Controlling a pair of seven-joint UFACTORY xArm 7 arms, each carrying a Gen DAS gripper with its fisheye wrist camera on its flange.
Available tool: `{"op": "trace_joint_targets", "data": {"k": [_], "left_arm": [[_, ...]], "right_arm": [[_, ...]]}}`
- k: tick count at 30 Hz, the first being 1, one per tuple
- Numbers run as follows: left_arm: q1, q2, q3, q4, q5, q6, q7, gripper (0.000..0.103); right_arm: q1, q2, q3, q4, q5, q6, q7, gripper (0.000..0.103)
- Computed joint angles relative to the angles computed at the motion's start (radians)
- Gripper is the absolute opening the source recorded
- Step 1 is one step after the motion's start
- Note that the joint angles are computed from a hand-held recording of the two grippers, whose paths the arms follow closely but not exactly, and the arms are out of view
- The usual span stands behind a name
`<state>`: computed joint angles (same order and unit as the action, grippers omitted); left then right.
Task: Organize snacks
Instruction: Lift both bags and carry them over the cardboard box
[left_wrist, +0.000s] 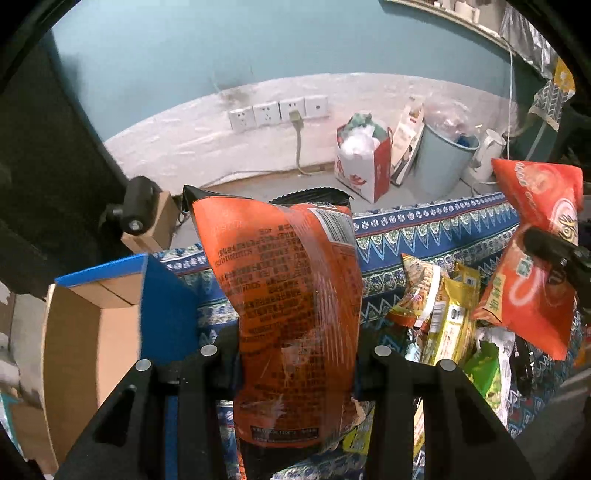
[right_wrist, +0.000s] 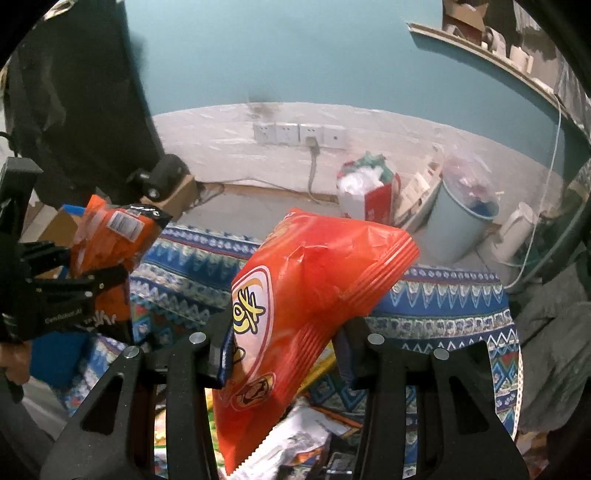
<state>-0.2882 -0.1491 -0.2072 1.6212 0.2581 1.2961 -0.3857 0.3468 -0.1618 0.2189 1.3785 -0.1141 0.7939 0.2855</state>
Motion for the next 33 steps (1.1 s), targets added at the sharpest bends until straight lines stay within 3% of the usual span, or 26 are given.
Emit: {"op": "trace_joint_targets", "data": {"k": [18, 33], "left_arm": [[0.085, -0.173, 0.009, -0.064, -0.009, -0.009, 0.046, 0.042], [0.213, -0.336, 0.077, -0.202, -0.05, -0.005, 0.087, 0.042]], "right_arm": [[0.096, 0.074, 0.048, 0.149, 0.04, -0.018, -0.028, 0.043], [0.258, 0.324, 0.058, 0.458, -0.013, 0.038, -0.022, 0.043]]}}
